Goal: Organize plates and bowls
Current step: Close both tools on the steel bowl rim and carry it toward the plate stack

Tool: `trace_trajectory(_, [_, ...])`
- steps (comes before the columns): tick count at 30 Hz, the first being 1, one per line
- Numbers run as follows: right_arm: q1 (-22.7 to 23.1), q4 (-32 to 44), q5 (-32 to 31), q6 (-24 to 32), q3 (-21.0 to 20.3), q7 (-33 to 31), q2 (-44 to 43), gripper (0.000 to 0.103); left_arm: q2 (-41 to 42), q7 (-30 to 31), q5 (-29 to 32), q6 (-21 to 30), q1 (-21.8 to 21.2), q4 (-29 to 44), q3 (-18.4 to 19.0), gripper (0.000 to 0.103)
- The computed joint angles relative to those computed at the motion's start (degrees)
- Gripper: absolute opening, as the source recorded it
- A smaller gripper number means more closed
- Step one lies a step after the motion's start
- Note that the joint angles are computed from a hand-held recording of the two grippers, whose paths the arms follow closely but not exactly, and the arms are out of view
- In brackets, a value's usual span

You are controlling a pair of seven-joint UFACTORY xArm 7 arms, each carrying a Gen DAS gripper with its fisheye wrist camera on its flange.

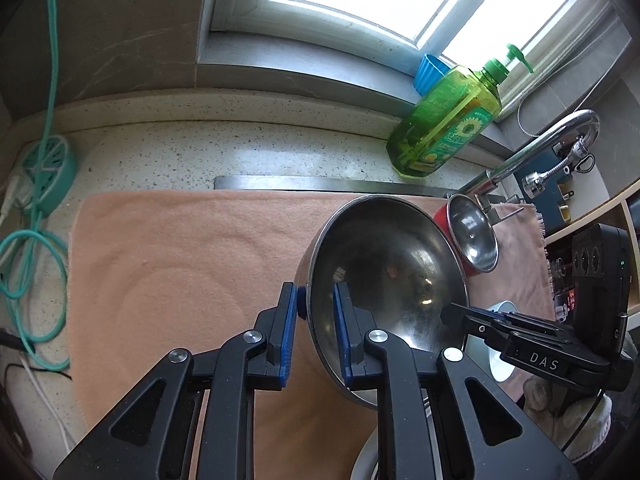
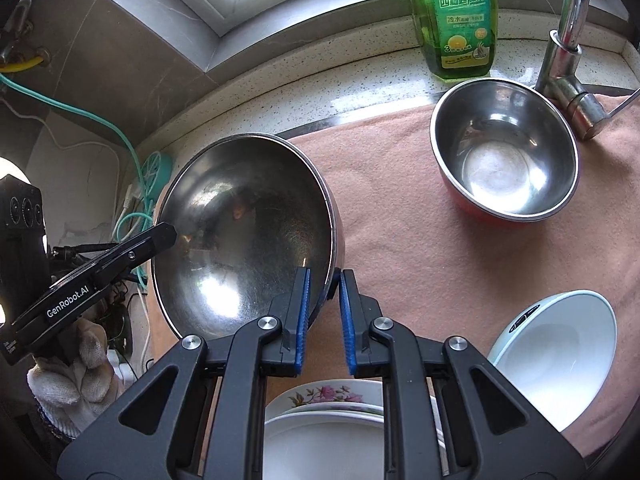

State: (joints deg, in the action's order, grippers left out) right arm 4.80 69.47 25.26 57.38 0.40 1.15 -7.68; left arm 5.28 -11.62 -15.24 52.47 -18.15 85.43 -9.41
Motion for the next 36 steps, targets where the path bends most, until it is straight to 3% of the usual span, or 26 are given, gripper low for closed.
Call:
trace_trajectory(16, [4.69,-5.32,2.16,4.57,1.24,-6.64,-6.58,0.015,-20.83,-11.54,1.59,-3.56,0.57,-21.26,0.64,0.016])
trace_trajectory(36, [10.08,-10.42,2.15,7.58,3.45,-11.67,-10.55,0.015,-40.91,-25.52,2.92,-0.45,0.93,-39.04,-0.35,0.016])
